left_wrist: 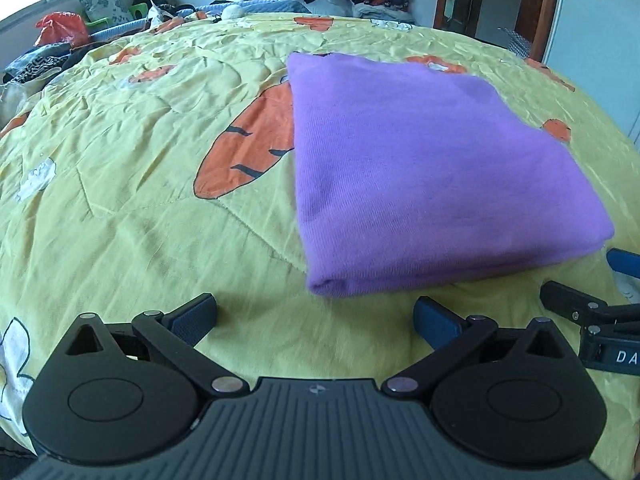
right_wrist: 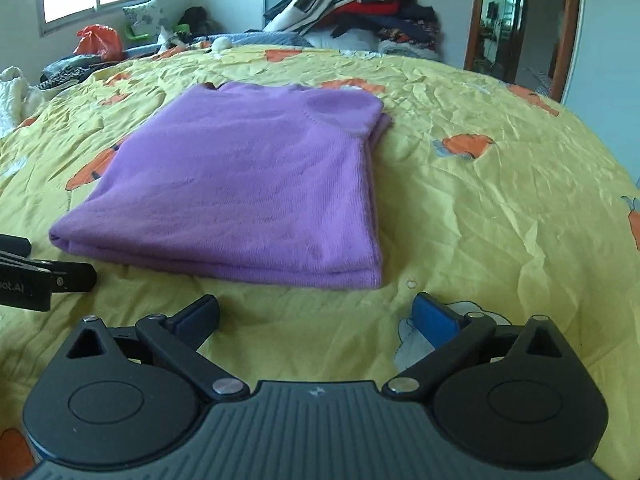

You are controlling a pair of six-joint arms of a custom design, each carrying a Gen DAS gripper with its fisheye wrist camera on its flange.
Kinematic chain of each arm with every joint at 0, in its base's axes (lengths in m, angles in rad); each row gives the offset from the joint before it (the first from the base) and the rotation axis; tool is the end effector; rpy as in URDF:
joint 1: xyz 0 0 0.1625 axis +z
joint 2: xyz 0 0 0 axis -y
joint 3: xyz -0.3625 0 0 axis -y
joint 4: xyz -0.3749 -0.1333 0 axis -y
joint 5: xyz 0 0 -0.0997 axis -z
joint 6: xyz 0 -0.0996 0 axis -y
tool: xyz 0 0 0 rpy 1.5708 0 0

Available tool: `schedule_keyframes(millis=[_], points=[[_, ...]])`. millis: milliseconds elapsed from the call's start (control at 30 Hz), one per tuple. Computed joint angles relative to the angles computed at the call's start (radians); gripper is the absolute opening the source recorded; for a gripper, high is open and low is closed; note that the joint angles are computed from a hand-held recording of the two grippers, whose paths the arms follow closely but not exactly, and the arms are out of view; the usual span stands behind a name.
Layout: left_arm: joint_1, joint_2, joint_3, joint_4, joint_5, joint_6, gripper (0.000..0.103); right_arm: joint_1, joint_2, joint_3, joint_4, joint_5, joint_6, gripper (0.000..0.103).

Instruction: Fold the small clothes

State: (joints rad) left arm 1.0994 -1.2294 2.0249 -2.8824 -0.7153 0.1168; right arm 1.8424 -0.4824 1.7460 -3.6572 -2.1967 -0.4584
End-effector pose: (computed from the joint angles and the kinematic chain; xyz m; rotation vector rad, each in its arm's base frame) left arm -0.0426 -0.5426 0.2287 0.3974 2.2563 -0.7739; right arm 0.2228 -0.5208 -0.0085 0.5168 -2.2605 0.9281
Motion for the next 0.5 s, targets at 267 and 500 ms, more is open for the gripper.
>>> schedule_keyframes(millis=[267, 500], points=[[-0.002, 0.027, -0.037, 0.031, 0.014, -0.028, 0.103, 0.001, 0.005, -0.008, -0.001, -0.003, 0.006, 0.103], [-0.007, 0.044, -0.044, 0.028, 0.024, -0.041, 0.103, 0.004, 0.016, -0.013, -0.020, -0.011, 0.007, 0.103]])
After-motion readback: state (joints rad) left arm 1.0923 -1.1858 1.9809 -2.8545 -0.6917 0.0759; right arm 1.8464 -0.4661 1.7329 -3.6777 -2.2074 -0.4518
